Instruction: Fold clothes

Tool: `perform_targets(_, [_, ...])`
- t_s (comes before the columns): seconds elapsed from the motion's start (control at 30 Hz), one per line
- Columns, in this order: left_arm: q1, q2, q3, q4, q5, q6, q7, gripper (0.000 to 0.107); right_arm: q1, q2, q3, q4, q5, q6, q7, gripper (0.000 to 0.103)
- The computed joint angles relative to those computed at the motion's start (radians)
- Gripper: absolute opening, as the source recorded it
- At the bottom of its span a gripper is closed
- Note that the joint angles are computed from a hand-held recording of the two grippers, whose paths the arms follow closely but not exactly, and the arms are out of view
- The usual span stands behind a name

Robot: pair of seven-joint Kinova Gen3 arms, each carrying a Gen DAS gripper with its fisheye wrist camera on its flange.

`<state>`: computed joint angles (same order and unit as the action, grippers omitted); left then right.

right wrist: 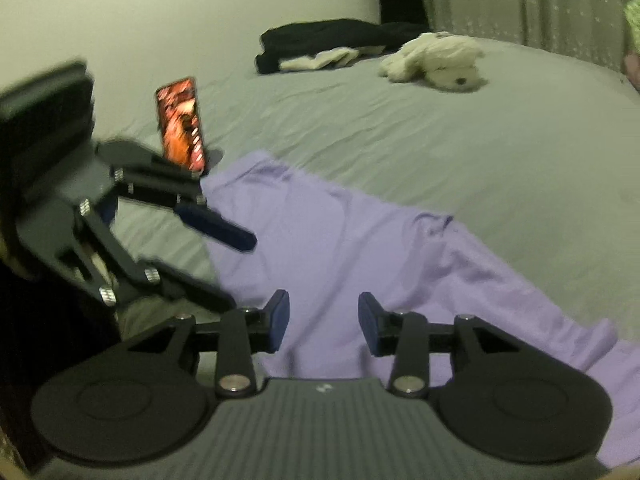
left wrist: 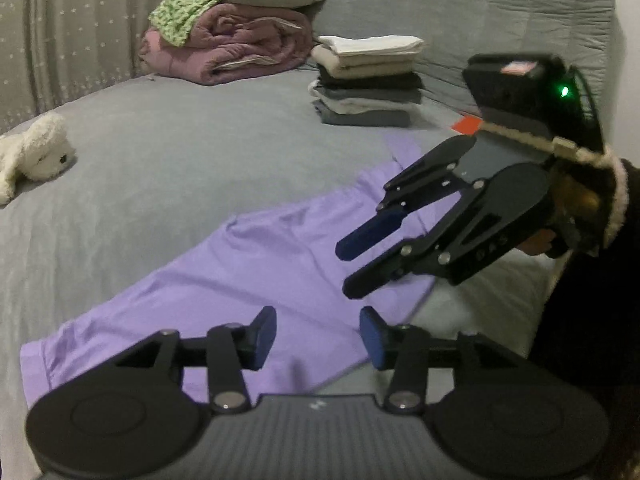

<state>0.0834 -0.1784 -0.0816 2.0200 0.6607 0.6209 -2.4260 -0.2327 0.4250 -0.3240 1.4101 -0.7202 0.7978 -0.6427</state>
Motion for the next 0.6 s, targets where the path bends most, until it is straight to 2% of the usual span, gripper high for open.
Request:
perform_targets(0.17, [0.017, 0.054, 0.049, -0.006, -0.016, -0.120, 0.050, 0.047, 0.019, 0.050, 0.016, -0.084, -0.020, 0.029, -0.079, 0.043])
perform_targets(0.33, [0.033, 0.107, 0.091, -0.006, -0.057, -0.257, 0.121, 0.046, 0.040, 0.128, 0.026, -0.189, -0.042, 0.083, -0.222, 0.043])
perform_targets(0.5, [0.035, 0.156, 0.110, -0.013, -0.071, -0.330, 0.165, 0.046, 0.068, 0.215, 0.015, -0.292, -0.073, 0.153, -0.391, 0.043])
perform_targets(0.6, [0.020, 0.187, 0.121, -0.017, -0.020, -0.354, 0.134, 0.046, 0.068, 0.263, 0.014, -0.357, -0.075, 0.193, -0.492, 0.043])
